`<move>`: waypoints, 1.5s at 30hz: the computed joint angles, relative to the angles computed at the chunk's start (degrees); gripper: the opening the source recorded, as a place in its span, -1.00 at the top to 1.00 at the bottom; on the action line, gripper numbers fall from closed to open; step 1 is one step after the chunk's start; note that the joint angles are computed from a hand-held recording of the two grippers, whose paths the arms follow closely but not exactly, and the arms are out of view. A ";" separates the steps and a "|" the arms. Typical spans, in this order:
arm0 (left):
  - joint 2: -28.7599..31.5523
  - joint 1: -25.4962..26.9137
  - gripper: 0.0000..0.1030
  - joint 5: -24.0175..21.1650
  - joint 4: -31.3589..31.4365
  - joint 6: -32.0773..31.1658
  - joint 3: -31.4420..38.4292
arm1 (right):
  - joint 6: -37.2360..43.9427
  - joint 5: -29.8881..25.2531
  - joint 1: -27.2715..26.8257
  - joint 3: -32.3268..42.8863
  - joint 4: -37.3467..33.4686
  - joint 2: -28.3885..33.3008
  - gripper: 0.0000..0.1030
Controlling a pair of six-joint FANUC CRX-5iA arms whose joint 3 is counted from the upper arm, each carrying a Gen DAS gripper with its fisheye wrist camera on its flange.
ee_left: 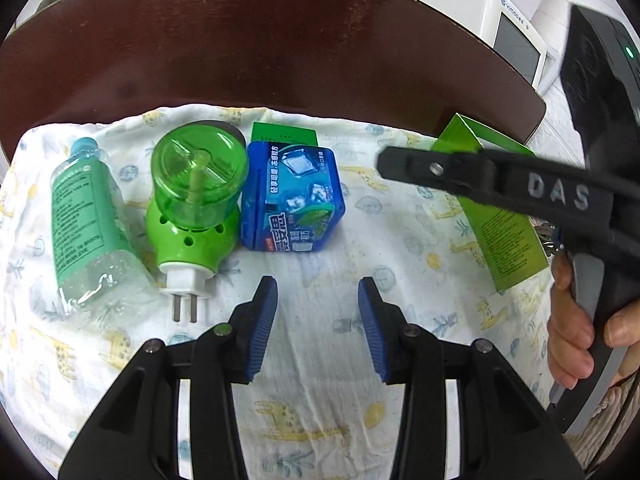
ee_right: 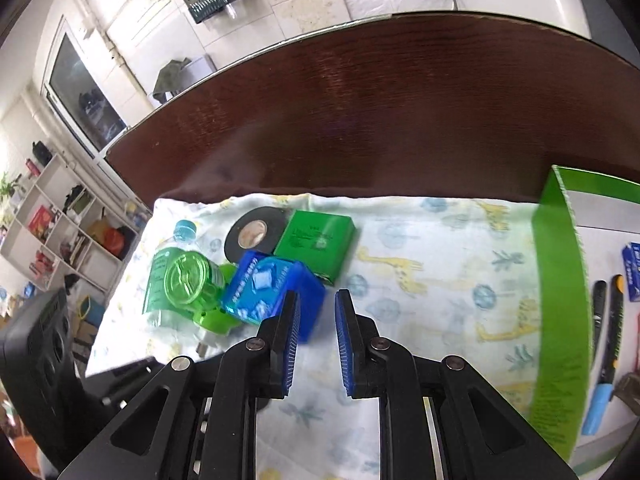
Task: Organize rigid objects
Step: 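Lower the right gripper onto the blue square box and close it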
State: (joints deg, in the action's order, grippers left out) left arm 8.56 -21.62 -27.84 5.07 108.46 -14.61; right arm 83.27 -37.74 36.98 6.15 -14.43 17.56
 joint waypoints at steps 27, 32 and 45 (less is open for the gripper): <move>-5.26 1.91 0.00 2.36 4.24 -12.39 -8.22 | -0.93 -14.72 -1.96 8.83 -7.53 5.94 0.64; -9.97 1.98 -0.06 2.98 5.37 -14.57 -12.98 | 6.92 -18.51 -2.77 4.58 -15.08 2.43 0.64; -14.47 3.76 0.36 8.61 17.80 -33.31 -21.38 | 19.43 9.31 5.01 -15.26 -8.10 -11.48 -0.56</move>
State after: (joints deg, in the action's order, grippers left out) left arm -5.91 -17.86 -19.23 22.87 75.15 -35.98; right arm 102.69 -28.43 41.99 -9.12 -22.53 6.09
